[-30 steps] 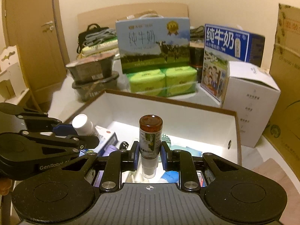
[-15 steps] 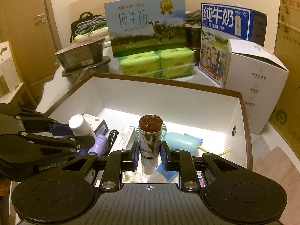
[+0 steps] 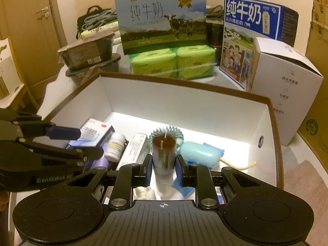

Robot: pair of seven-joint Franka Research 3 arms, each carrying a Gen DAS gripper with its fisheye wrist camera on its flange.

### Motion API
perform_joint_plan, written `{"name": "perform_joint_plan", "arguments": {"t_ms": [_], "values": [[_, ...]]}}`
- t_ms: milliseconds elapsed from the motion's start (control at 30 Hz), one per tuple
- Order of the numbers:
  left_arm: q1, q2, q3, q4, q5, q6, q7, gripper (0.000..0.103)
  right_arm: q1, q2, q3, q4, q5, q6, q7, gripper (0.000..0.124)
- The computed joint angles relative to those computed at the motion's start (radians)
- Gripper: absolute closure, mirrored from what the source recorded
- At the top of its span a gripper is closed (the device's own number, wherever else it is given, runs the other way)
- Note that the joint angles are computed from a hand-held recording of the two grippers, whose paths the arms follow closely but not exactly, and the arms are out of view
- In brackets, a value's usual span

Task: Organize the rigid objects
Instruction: 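Lower both bottles into the brown box and open both tools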

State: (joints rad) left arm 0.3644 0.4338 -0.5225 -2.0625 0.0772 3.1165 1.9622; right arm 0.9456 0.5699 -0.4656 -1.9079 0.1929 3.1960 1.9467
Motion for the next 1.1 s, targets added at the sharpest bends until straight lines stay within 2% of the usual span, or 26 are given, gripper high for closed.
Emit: {"name": "perform_joint_plan", "arguments": {"t_ms": [67, 133, 233, 467, 667, 833, 900, 1000, 1100], "values": [[0.001, -0.003, 0.001, -0.003, -0.002, -0.001, -0.003, 0.051, 0.023, 0.006, -0.027, 0.006, -0.002, -0.016, 0.012, 0.097], [0.012, -0.005, -0.008, -0.009, -0.007, 0.003, -0.002, 0.05, 0.021, 0.002, -0.024, 0.0, -0.008, -0.009, 0.02, 0.089], [0.027, -0.008, -0.021, -0.017, -0.009, 0.01, 0.0, 0.05, 0.021, -0.004, -0.021, -0.012, 0.001, 0.004, 0.026, 0.083], [0.047, -0.015, -0.039, -0.026, -0.005, 0.018, -0.007, 0.05, 0.021, -0.02, -0.012, -0.032, 0.015, 0.01, 0.014, 0.081], [0.102, -0.026, -0.095, -0.048, -0.005, 0.035, -0.009, 0.048, 0.031, -0.042, -0.009, -0.06, 0.043, 0.036, -0.001, 0.078], [0.205, -0.04, -0.197, -0.085, -0.002, 0.055, -0.01, 0.047, 0.073, -0.073, -0.035, -0.101, 0.087, 0.062, -0.024, 0.074], [0.267, -0.05, -0.255, -0.112, 0.007, 0.071, -0.013, 0.046, 0.093, -0.091, -0.044, -0.125, 0.114, 0.079, -0.042, 0.073], [0.381, -0.067, -0.361, -0.161, 0.034, 0.1, -0.03, 0.039, 0.139, -0.123, -0.07, -0.17, 0.161, 0.117, -0.07, 0.067], [0.539, -0.08, -0.505, -0.22, 0.071, 0.124, -0.054, 0.035, 0.23, -0.156, -0.13, -0.228, 0.23, 0.165, -0.1, 0.056]]}}
